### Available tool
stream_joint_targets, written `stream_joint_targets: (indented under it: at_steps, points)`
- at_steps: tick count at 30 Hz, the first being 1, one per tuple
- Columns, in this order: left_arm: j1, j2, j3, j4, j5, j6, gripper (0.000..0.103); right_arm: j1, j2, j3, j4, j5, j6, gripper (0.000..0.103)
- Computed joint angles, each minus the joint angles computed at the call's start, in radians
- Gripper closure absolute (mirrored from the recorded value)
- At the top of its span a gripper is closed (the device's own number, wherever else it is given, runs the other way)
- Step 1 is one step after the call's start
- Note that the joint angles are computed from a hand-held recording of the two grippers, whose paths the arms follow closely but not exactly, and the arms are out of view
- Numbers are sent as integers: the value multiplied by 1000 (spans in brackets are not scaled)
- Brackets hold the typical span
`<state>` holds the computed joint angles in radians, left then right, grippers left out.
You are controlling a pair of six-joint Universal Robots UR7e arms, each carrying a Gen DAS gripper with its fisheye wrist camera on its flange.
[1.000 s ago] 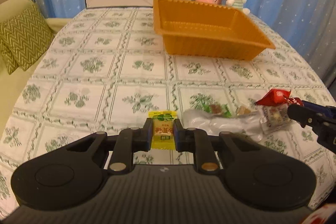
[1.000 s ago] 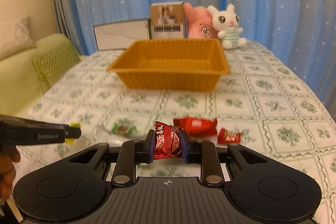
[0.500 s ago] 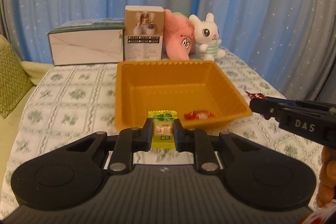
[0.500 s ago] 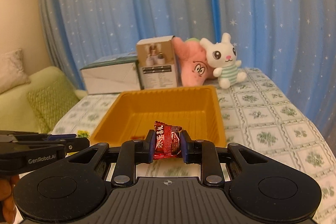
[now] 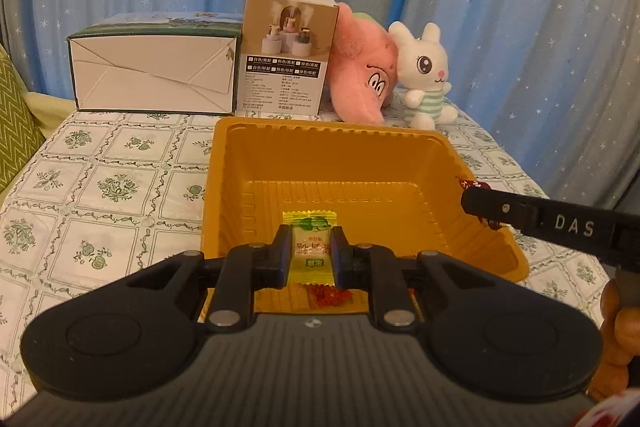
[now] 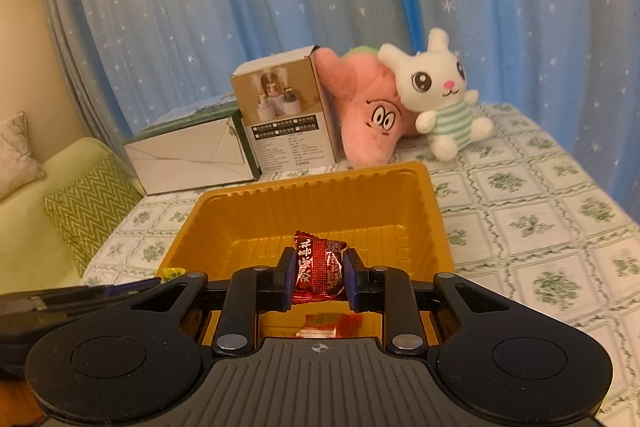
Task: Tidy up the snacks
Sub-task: 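Carry both candies into the orange tray and open both tools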
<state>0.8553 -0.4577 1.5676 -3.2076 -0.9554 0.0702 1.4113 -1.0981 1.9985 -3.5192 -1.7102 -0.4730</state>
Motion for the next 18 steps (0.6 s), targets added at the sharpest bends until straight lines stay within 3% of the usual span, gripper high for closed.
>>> stream_joint_targets:
  at_steps: [5, 8, 18]
  points:
    - [13, 15, -28, 26, 4, -10, 84, -9, 26, -38, 39, 3, 20, 78]
    - [14, 13, -23, 6, 7, -8, 70, -15, 27, -50, 68, 19, 60, 78]
    - [13, -3, 4, -51, 48, -8, 69, -12, 28, -52, 85, 43, 91, 78]
